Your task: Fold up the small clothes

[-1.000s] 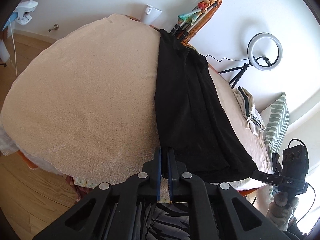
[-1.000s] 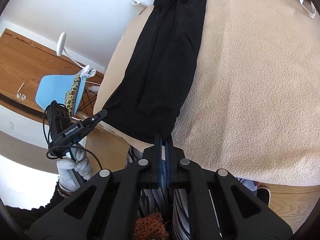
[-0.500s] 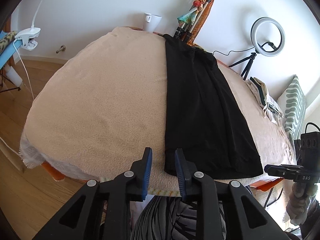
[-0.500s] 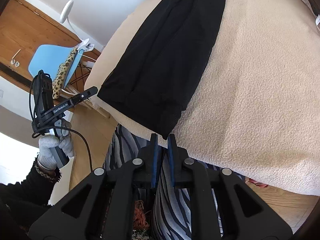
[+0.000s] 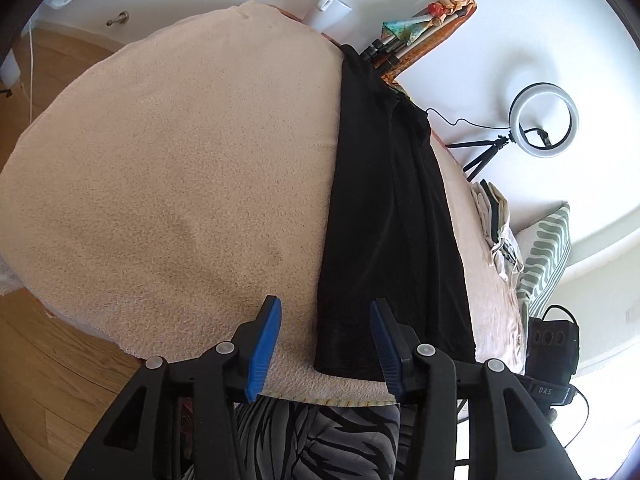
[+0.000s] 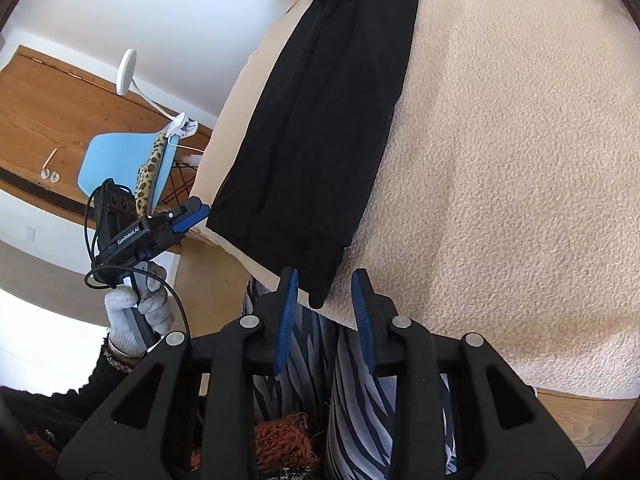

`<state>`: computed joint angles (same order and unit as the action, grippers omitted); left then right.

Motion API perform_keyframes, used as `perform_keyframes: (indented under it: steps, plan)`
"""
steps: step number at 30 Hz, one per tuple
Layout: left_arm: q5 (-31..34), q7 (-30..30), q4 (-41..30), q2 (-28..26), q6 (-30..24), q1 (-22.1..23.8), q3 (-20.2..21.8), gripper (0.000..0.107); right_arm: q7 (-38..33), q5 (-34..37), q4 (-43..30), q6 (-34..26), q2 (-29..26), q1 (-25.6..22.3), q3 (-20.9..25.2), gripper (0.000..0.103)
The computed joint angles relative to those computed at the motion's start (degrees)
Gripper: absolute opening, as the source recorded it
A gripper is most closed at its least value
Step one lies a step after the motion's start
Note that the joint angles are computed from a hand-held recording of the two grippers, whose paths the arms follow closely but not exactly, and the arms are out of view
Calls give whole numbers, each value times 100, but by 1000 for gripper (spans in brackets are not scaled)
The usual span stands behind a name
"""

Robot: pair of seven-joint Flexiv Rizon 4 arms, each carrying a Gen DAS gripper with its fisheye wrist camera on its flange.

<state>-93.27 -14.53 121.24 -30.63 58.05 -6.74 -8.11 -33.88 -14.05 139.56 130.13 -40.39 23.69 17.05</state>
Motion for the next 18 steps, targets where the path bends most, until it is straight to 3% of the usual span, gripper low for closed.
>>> perform_keyframes:
  steps: [2, 5, 8, 9, 13, 14, 15, 18]
  plan:
    - [364, -294, -87, -108, 91, -21, 22, 32, 58, -52, -95, -135, -36, 25, 17, 29]
    - [375, -2, -57, -70, 603, -214, -43, 26, 70, -91, -172, -283, -17, 76, 31, 29]
    - [493, 133, 64, 1, 942, -359, -73, 22, 70, -186, -193, -546, 116, 69, 40, 13]
    - [608, 100, 125, 41, 906, -344, -78, 22, 74, -179, -195, -619, 148, 81, 35, 13]
    - [591, 157, 236, 114, 883, -298, -130, 21, 76, -180, -134, -335, 77, -50, 126, 13]
    - [568, 143, 227, 108, 873, -288, -134, 18, 118, -282, -142, -277, 28, -156, 187, 15]
    - [641, 94, 212, 93, 810, -264, -129, 7, 172, -446, -164, -173, -67, -307, 276, 24]
    - [732, 82, 201, 87, 773, -236, -149, 2, 268, -515, -261, -294, -113, -243, 202, 26]
